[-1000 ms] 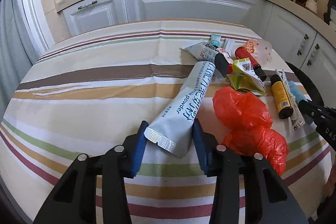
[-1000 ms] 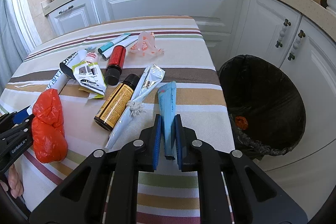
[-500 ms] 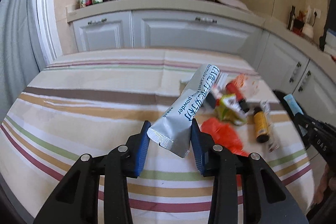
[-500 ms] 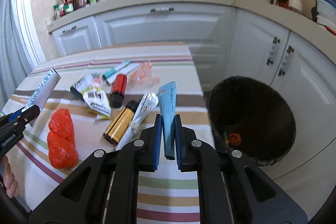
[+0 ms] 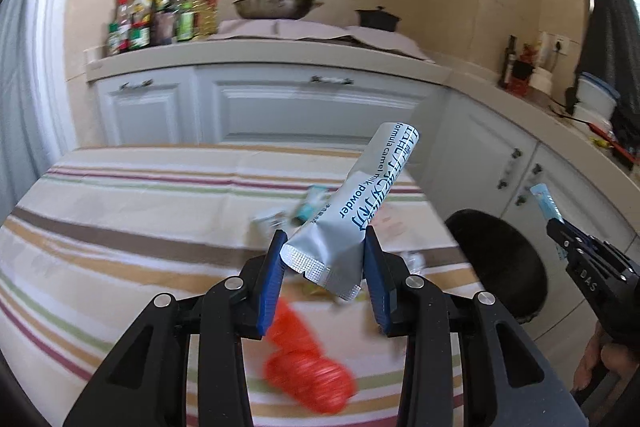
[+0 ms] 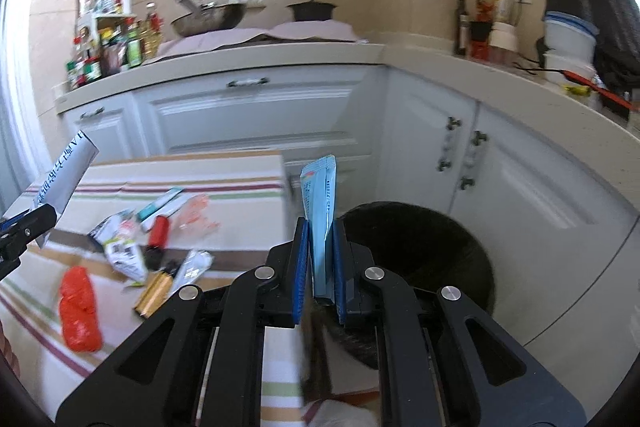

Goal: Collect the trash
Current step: 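Carry both tubes over the black bin and open both tools to drop them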

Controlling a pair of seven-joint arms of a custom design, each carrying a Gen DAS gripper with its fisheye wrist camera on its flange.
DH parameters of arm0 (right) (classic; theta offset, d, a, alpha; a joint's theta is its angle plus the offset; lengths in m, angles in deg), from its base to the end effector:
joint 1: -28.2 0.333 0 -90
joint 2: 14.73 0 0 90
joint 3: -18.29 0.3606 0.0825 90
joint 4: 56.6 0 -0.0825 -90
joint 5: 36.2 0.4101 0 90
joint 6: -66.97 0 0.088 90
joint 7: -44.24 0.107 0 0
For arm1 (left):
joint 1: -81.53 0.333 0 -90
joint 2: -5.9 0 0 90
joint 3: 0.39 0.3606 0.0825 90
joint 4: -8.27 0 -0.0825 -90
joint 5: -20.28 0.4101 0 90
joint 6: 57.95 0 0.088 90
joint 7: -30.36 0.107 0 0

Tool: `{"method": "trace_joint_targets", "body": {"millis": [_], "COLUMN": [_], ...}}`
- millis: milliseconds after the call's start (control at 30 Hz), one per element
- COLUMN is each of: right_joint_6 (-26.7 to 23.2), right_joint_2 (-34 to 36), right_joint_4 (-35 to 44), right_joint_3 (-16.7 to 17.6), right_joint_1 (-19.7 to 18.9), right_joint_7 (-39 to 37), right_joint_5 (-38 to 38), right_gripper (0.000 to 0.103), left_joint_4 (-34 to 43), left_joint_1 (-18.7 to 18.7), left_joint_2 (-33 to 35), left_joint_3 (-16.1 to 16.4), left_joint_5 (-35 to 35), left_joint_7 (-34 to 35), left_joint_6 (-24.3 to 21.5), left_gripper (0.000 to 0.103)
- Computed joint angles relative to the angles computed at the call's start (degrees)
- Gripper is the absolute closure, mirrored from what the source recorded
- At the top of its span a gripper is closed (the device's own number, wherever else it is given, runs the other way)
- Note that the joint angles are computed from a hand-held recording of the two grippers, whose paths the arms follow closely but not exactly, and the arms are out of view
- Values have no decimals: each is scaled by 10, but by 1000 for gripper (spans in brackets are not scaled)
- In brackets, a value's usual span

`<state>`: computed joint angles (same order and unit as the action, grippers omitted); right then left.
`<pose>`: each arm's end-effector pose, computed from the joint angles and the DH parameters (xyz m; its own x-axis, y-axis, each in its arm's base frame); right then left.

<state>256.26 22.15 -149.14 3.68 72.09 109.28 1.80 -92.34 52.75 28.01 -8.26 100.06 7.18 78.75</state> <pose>0.6840 0.3651 0.4018 0.3547 -0.9349 0.0110 -0.4586 -0.1843 -0.8693 0.5872 -0.4116 0.4094 0.3061 -0.9447 0.1179 -0.4751 -0.2589 -0.8410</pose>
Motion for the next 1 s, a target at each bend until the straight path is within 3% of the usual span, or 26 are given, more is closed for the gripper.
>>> {"method": "trace_joint_targets", "body": {"millis": [367,700,1000], "right_joint_6": [4,-4,-27], "right_joint_2": [21,43,82], "right_joint_4": [17,41,84], "right_joint_3": [-43,-47,-66], "right_joint_1": [-3,-28,-41], "right_joint_7": [6,27,72], "right_joint_5": [22,17,-4], "right_gripper": [91,91,91], "left_joint_4": [169,332,466], "left_joint_1": [-31,-61,-77], "left_joint_2": [114,231,325], "left_joint_3": [29,63,87], "left_joint_5": [-16,-121,-229], "left_joint_7": [89,212,319], "left_joint_6": [64,88,79], "left_gripper": [65,65,65]}}
